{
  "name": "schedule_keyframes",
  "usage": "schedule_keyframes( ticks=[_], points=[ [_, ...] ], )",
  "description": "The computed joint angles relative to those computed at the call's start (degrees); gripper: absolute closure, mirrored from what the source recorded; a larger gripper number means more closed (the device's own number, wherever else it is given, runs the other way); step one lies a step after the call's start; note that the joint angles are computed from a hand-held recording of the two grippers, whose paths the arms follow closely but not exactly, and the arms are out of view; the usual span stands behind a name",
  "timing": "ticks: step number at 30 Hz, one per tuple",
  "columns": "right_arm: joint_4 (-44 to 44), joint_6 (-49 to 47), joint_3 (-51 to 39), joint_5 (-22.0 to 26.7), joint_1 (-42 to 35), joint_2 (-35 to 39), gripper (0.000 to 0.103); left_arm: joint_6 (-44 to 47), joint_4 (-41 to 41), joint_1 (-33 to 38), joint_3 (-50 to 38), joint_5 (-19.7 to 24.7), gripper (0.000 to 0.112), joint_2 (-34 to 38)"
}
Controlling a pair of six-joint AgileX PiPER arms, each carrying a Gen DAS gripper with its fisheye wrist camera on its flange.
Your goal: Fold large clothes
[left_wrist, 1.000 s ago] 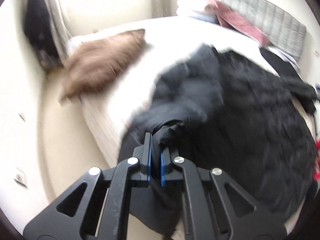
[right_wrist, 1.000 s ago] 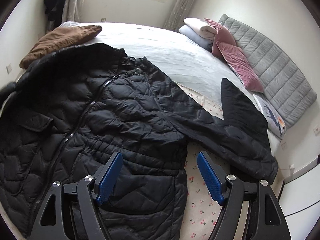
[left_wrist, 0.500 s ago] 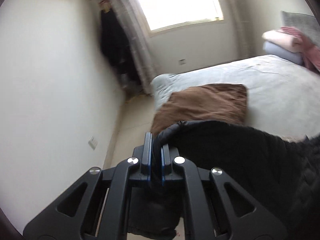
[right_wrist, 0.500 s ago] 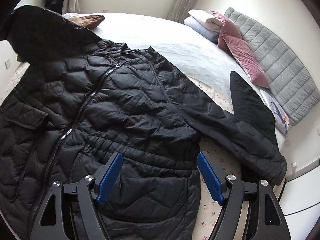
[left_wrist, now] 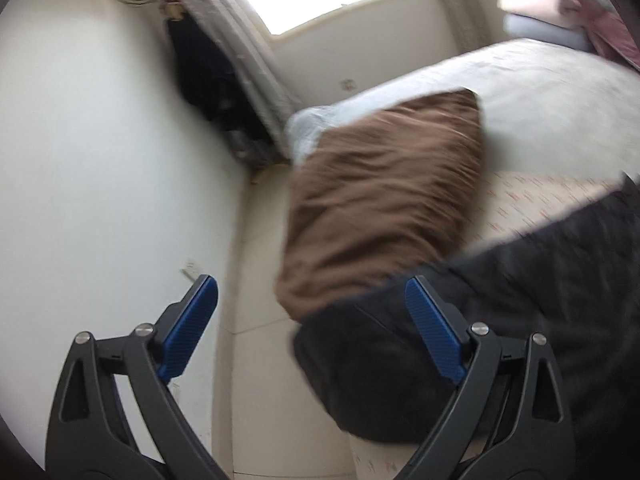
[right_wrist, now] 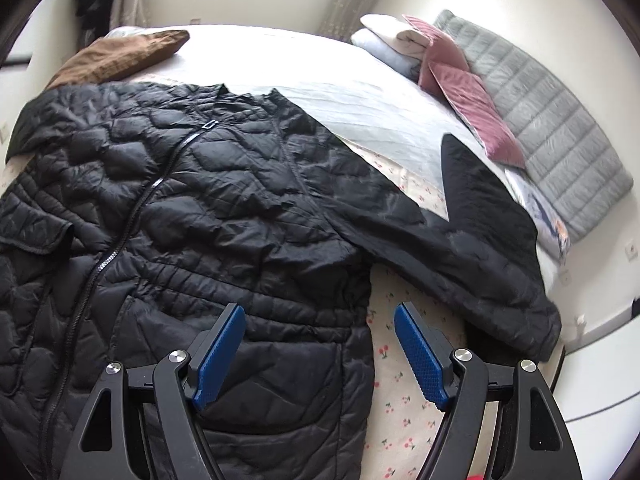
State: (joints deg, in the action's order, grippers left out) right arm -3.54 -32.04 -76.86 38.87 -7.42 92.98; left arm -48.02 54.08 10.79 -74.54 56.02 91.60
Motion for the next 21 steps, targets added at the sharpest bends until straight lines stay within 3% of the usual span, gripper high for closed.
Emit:
schedule_keyframes(
  ticks=[4, 9, 15, 18, 21],
  points=[
    [4.47, -4.43, 0.87, 1.14, -4.2, -1.37, 0.025, 4.16, -9.01, -4.4, 10.46, -4.86, 0.017, -8.17],
    [13.0, -13.59, 3.0, 3.85, -11.6, -3.07, 0.025, 18.96, -30.78, -7.94, 20.69, -10.16, 0.017, -18.51],
    [22.3, -23.39, 4.72, 8.69, -20.79, -1.98, 0.025, 20.02, -38.7, -15.73, 30.69, -11.11, 0.017, -27.96],
    [25.14, -26.22, 6.08, 9.36, -24.72, -0.62, 0.025, 22.78, -44.32, -15.64, 35.18, -12.52, 0.017, -33.19],
    [28.36, -28.94, 6.4, 11.9, -28.11, 1.67, 0.025, 31.65, -54.74, -9.97, 39.5, -13.12, 0.017, -38.32]
  ],
)
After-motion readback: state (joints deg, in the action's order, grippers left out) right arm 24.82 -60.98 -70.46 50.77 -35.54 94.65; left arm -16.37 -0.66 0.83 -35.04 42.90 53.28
